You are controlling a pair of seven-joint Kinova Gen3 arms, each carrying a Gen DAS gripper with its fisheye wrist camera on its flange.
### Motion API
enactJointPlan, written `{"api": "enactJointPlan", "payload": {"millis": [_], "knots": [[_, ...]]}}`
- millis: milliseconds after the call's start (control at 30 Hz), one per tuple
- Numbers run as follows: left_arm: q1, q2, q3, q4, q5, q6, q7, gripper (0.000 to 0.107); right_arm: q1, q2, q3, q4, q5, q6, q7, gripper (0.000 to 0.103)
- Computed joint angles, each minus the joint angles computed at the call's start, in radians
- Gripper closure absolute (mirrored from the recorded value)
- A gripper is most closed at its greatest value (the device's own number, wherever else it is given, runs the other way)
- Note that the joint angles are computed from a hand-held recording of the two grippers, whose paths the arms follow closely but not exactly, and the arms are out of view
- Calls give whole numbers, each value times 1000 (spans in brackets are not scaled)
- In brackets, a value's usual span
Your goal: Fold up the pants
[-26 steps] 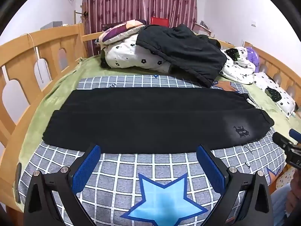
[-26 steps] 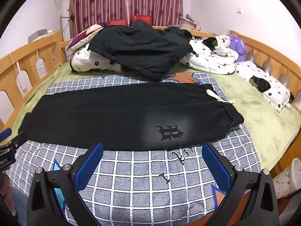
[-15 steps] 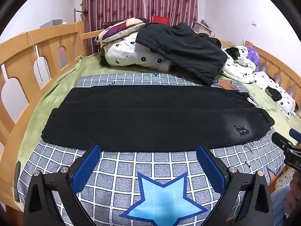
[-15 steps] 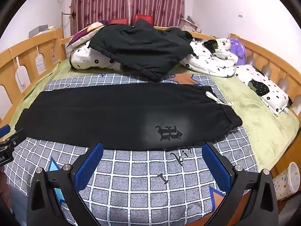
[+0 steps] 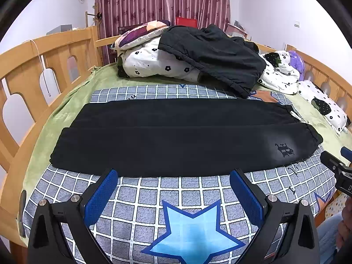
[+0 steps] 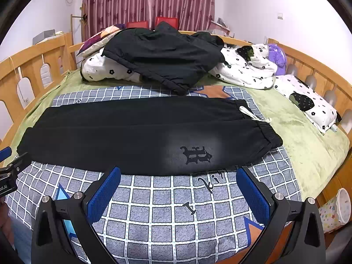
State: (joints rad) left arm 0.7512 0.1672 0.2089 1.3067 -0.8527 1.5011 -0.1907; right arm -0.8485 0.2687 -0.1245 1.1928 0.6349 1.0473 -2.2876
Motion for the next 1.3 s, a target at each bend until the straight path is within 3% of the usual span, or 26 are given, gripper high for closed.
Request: {"api": "enactJointPlan", "payload": {"millis": [1300], "knots": [[6, 2, -1, -6, 2, 7, -7, 5, 3, -12, -5, 7, 15, -7, -4, 0]]}}
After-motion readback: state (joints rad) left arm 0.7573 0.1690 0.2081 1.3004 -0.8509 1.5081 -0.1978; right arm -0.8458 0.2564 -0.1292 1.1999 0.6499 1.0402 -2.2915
